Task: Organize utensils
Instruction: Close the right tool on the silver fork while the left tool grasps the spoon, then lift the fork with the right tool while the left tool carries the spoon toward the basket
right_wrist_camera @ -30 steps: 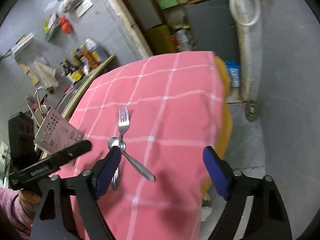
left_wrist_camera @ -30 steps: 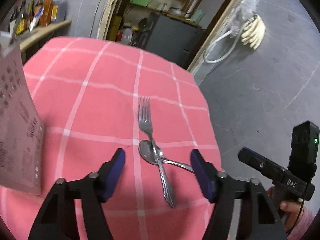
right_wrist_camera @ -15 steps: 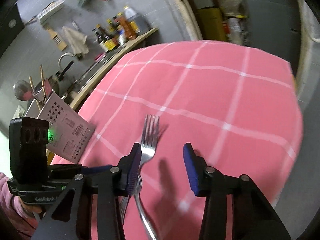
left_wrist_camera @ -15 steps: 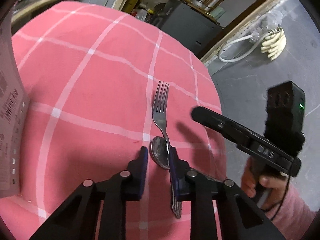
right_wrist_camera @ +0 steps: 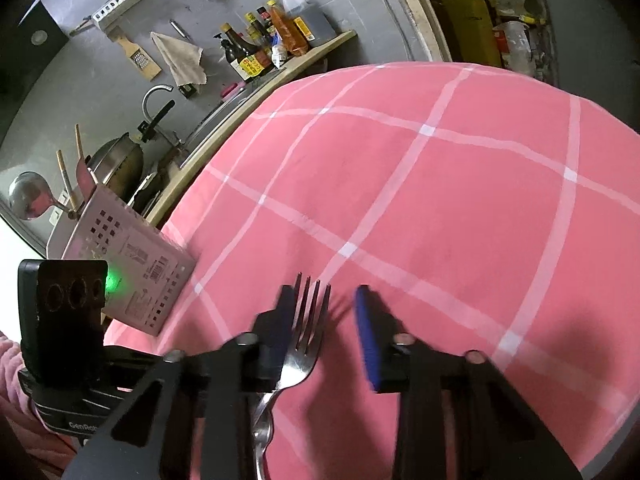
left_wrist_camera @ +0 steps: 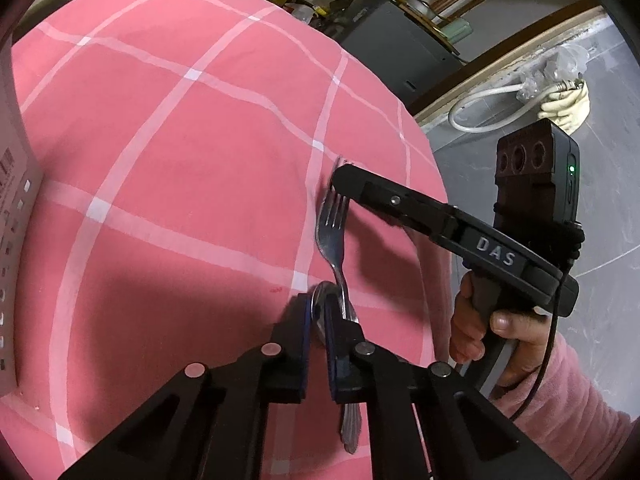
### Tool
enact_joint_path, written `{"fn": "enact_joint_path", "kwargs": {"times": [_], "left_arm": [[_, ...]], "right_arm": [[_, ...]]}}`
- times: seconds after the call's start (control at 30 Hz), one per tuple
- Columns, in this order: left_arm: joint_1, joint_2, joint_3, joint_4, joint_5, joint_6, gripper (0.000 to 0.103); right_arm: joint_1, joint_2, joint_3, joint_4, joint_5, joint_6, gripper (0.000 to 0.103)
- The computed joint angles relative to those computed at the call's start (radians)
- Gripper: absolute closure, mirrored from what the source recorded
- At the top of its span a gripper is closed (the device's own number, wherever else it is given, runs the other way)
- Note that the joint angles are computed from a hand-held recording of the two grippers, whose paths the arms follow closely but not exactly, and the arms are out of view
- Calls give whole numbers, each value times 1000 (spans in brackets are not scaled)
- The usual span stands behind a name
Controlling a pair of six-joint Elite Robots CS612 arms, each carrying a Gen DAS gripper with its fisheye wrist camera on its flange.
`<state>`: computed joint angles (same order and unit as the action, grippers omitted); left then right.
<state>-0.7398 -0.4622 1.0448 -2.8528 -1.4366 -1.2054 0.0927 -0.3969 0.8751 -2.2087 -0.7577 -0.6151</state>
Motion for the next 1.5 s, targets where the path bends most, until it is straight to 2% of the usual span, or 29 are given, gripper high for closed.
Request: {"fn": "enact_joint_path", "kwargs": {"times": [0.1,0.2,0.23,0.4,0.53,0.8,0.93,1.13,1.3,1.5], "left_arm": [[1,3,-9,7,0,2,99],[0,2,-12,13,6,19,100],[0,2,-16,22,9,24,100],[2,0,-33,52,14,39,101],[0,-6,-52,93,35,81,101],[-19,-31,-89,198,153,203,101],[-29,-52,-87,218,218,242,101],[-46,-91,-63,205,323,313,101],[-60,-130,-31,174,407,378,101],[-64,-208,59,42,486,463,101]], "right_arm": [[1,-2,0,15,8,-28,91],[0,-11,12,17,14,-46,93],[-1,-13,15,11,13,-44,97],[-12,-40,65,-77,4,19,98],[-25,-66,111,-154,-8,79,101],[-58,-152,268,-432,-28,245,101],[-71,-201,352,-590,-51,334,101],[-81,-270,463,-817,-108,450,101],[-79,-326,528,-939,-172,506,101],[-60,-384,564,-1072,-237,563,101]]}}
